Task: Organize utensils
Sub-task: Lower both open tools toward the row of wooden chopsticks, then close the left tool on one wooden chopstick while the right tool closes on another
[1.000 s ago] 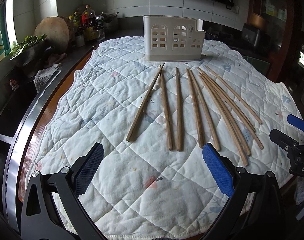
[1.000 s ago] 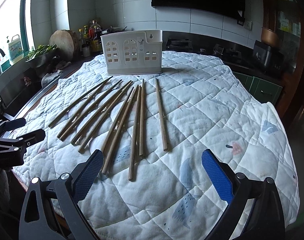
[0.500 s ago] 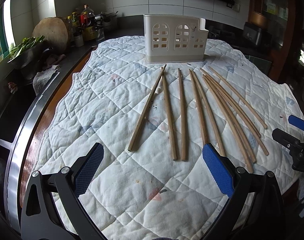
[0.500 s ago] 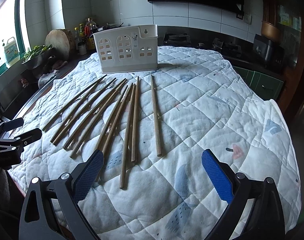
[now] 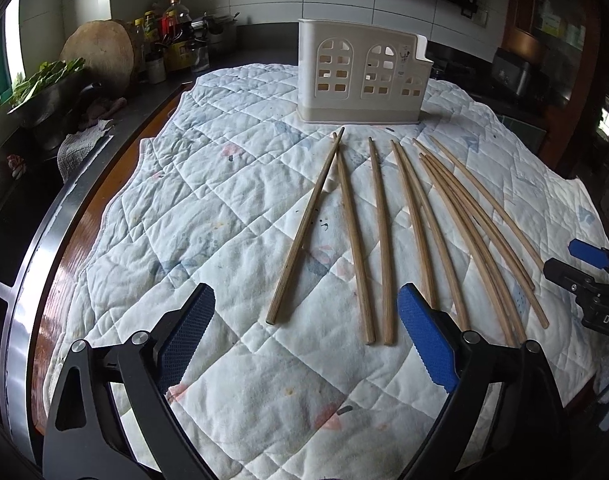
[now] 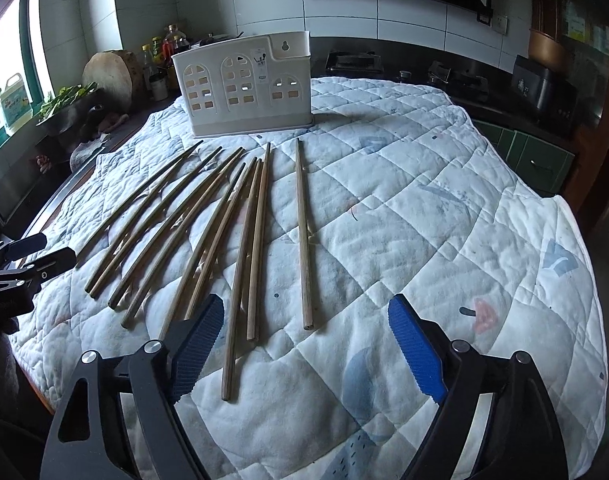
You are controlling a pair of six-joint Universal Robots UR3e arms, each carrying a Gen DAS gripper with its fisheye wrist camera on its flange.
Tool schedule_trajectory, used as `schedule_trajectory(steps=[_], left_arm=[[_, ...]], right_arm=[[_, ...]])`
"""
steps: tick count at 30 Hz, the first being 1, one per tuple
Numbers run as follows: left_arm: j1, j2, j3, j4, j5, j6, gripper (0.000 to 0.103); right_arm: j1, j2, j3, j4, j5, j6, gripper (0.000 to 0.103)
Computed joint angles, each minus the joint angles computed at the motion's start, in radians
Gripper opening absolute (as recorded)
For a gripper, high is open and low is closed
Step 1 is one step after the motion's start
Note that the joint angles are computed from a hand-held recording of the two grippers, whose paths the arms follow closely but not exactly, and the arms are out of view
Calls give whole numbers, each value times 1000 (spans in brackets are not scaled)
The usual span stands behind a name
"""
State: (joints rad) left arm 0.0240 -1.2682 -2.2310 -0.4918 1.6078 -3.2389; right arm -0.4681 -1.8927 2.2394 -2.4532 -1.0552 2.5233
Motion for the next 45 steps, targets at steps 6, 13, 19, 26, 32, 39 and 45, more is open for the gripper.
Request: schedule_trajectory(steps=[6, 13, 19, 26, 32, 39, 45], left_arm=[[68, 3, -30, 10, -59, 30, 76], [125, -16, -41, 15, -118, 62, 58], [137, -60, -24, 33, -144, 78, 40], [151, -93, -19, 50, -180, 104, 14], [141, -118, -14, 63, -161, 108, 13], [143, -125, -13, 70, -164, 106, 13], [101, -150, 0, 91, -103, 100, 13]], right_arm=[[28, 46, -19, -28, -14, 26, 73], [55, 89, -35, -51, -32, 46, 64], [74, 124, -54, -57, -37, 56, 55], [84, 154, -72, -50, -34, 59, 43], [85, 178, -81, -56, -39, 66, 38], [89, 194, -85, -63, -49, 67, 32], [84, 192, -68, -88, -51, 67, 22]])
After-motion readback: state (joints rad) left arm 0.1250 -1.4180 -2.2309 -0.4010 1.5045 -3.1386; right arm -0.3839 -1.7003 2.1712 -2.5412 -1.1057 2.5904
